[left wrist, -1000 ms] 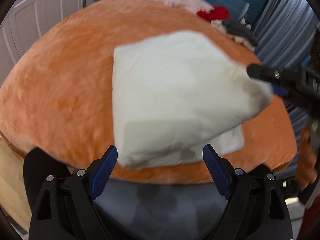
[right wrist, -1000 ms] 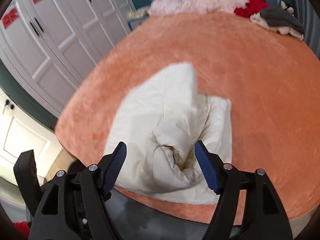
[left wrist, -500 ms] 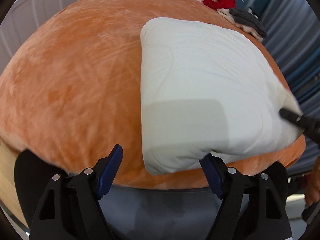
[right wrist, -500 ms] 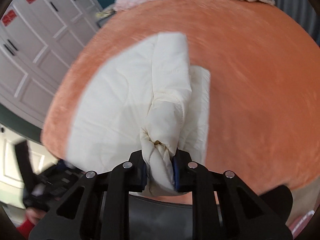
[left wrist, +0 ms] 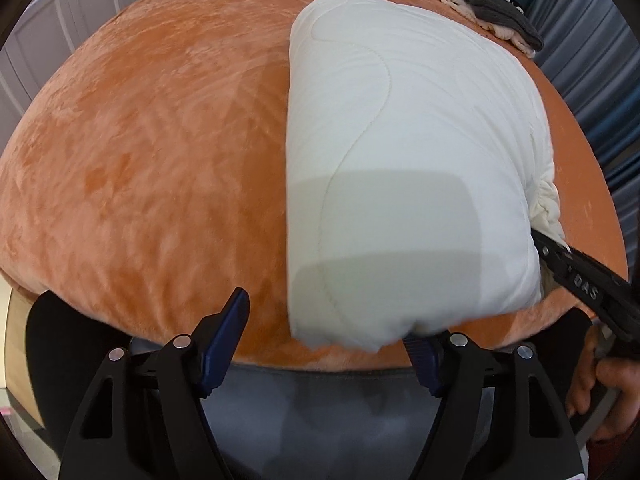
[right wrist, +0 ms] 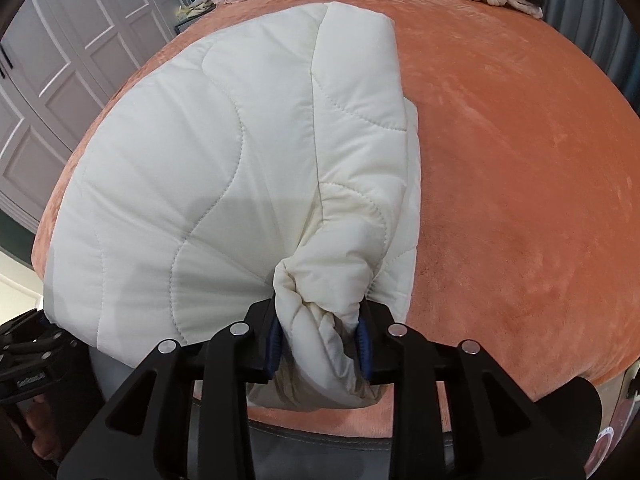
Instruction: Fold large clothes
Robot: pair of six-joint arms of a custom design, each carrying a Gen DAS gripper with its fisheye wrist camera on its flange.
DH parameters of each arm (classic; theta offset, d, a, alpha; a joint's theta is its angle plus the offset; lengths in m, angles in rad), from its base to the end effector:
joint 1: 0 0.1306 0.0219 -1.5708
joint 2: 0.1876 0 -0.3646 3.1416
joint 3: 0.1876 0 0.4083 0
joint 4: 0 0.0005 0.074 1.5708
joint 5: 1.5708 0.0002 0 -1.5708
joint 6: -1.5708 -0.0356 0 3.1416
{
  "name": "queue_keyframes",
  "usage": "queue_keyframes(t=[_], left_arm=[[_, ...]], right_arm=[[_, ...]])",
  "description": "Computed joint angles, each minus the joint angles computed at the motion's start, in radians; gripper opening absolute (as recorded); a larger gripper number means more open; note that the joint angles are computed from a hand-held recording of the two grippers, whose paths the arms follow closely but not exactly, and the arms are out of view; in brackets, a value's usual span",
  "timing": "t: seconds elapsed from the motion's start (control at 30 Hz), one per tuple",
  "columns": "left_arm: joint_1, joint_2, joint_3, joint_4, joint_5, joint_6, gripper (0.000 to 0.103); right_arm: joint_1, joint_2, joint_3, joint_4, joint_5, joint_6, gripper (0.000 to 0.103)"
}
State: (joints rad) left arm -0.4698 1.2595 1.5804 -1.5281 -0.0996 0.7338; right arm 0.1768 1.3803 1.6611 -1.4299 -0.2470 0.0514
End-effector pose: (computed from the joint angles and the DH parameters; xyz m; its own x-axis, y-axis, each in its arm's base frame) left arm 0.3608 -0.1798 0.5189 -0.8995 -0.2907 -0.3263 -0.2470 0.9541 -0.1692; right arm 0.4488 0.0885 0.5093 -0.8832 -0.2084 -0.4202 -0.3148 0.9275 0.2017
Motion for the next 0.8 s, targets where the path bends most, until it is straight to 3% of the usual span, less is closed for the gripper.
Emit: queue_keyframes(t=[0.17,0.23,0.37,0.53,0.8], left_arm=[[0.006,-0.087,0.010,-0.043,0.002,-0.032,0.070],[0.028,-0.115,0.046,-0.060,-0.038,-0.046,0.070],[0.101,-0.099,0.140,-0.041,-0.078,-0.076,0.070],[0.154,0.044,0.285,0.041,-0.058,-0.129,0.070],[0.152,0.291,0.477,0.073,-0.022,-0.156,0.070]], right_arm=[[-0.036,0.020,0.078,-0.067,-0.068,-0.014,0.035],[-0.053,0.012,0.110,-0.087,-0.066,-0.012,0.046],[-0.085,0.017,0.184,-0.111,-0.087,-0.029,0.047],[-0.084,0.099,0.362,-0.110,-0.112,-0.077,0.047],[-0.004,0.365,0.711,-0.106,-0.031,-0.121,0.047]])
